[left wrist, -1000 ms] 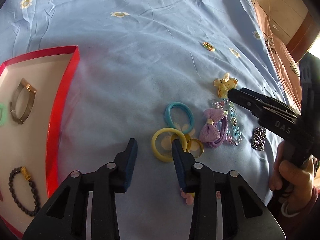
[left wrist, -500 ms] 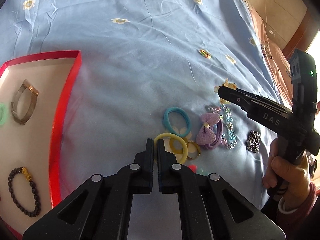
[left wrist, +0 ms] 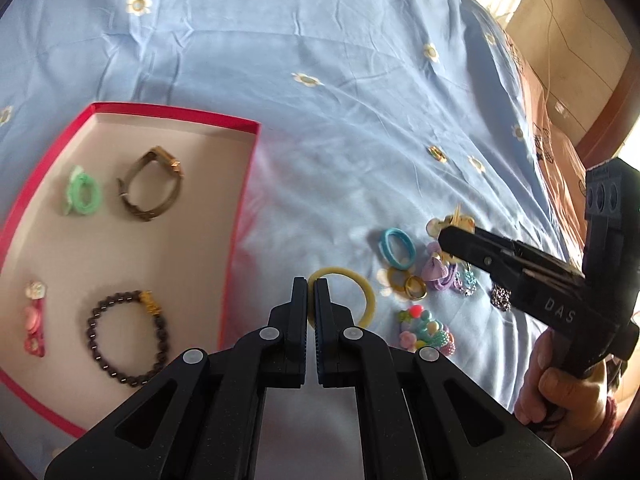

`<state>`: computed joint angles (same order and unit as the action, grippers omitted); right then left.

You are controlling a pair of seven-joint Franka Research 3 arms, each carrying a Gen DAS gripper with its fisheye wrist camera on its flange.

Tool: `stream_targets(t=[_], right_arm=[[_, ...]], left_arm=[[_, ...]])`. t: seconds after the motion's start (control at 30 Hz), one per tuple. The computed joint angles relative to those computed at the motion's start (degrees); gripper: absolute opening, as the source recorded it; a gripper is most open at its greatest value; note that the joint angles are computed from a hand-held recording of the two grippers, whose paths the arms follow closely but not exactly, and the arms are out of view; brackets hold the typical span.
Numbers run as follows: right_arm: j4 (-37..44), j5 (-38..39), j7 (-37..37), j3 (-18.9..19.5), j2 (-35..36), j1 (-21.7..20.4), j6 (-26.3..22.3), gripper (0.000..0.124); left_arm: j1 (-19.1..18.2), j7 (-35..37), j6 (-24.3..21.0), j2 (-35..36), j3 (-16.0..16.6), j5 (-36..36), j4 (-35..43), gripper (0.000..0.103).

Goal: Organize jewelry
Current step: 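Grasp the yellow hair tie with the left tool while the right tool grasps the yellow floral claw clip, then carry the hair tie with the left tool while the right tool carries the claw clip into the box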

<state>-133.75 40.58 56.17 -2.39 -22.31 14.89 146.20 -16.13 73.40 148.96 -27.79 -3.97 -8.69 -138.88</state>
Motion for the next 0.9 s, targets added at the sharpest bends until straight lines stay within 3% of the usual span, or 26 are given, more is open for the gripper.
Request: stream_targets(t=[0.47,0.9], right_arm=[[0.98,3.01,-1.40,2.40,0.02,5.28,-2.19,0.039],[5.61,4.65,-1.99,4.80,4.40,8.38,-2.16,0.039]], left_arm=[[4.68,-2.58,-1.31,-7.51,2.89,2.30,-5.81,0.002],[9.76,-3.31,-2.06,-9.31,4.72,5.11,-6.92,0.002]])
